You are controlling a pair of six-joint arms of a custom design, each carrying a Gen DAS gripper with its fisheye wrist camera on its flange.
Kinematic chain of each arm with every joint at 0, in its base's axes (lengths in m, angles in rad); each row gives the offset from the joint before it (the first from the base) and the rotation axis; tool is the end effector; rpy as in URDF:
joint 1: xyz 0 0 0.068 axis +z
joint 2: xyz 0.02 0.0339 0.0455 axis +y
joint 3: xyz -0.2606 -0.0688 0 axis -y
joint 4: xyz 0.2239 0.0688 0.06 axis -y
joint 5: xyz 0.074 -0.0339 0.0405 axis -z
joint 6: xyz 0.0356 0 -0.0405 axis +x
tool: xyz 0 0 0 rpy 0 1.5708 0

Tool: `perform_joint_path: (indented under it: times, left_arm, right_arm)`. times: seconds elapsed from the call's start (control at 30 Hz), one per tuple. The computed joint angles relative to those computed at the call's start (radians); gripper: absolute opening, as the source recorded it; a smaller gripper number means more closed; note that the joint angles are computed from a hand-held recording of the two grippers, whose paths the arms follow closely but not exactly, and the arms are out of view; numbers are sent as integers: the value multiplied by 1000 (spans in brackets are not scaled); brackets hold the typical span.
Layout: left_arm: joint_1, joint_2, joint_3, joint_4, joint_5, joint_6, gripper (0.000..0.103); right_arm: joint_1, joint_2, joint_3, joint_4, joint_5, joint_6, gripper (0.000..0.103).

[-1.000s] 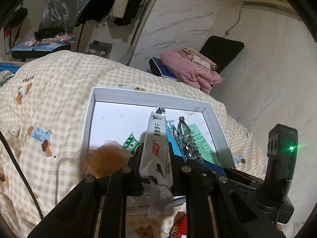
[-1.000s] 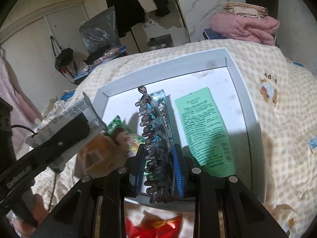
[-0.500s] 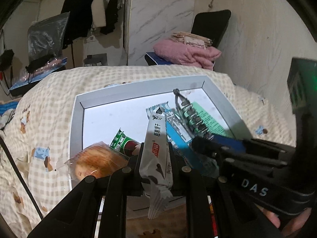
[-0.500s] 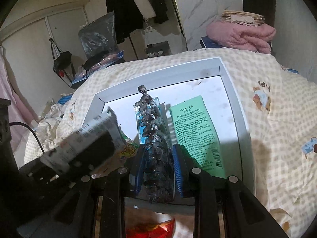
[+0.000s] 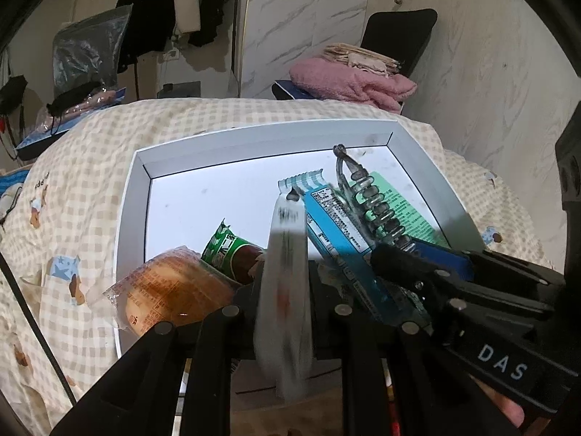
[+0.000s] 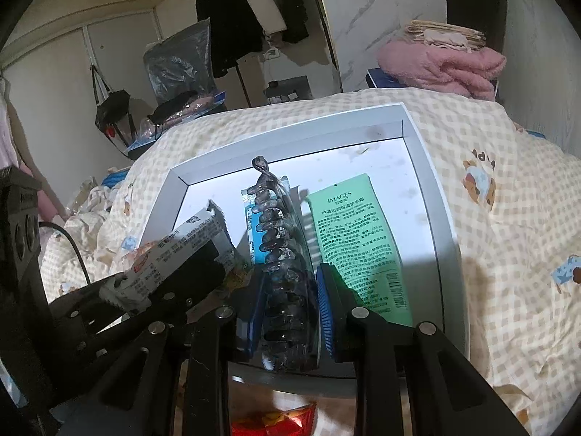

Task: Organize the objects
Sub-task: 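Lower the pouch and comb into the tray and open both grippers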

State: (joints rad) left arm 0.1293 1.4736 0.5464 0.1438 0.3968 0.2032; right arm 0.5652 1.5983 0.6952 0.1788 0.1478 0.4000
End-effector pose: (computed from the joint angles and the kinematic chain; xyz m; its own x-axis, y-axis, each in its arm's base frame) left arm 0.2524 0.0189 0.1544 -0.6546 0.1026 -0.7490 0.2907 0.9487 -0.1241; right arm 0.2517 0.1534 0.1630 -0.6854 0.0214 -0.7278 -0.1842 0.9619 0.2018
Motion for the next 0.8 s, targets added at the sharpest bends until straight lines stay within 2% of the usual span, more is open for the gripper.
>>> perform_joint_path:
  times: [0.13,0.3,0.37,0.43,0.5,0.53,0.6,0.63,0.8]
  left_arm:
    - [38,17,27,-46,79,-3,30]
    - [83,26,48,-81,175,-11,36]
    - [103,15,46,-86,212,-12,45]
    - [125,4,50,-98,250,-14,64]
    - [152,-21,37,-76,269,-37,72]
    - [165,-24,38,-78,287,-47,74]
    - [186,-22,49,-92,318,-56,75]
    - [193,-22,53,-94,318,-64,76]
    - [222,-44,55,-106,333,-73,77]
  right_arm:
    - [-5,0,-5,8,-5,4,29]
    - [-26,-12,-15,18,-44,24,29]
    - [-36,-17,-21,28,-62,32,29]
    - [-47,-23,-27,35,-80,46,29]
    - [-71,-29,-39,53,-122,64,32]
    - [-82,-34,-49,68,-146,71,35]
    - [-97,-52,-73,104,-174,89,52]
    - [-97,-59,-78,109,-172,92,55]
    - [-86,-89,-92,130,-176,92,57]
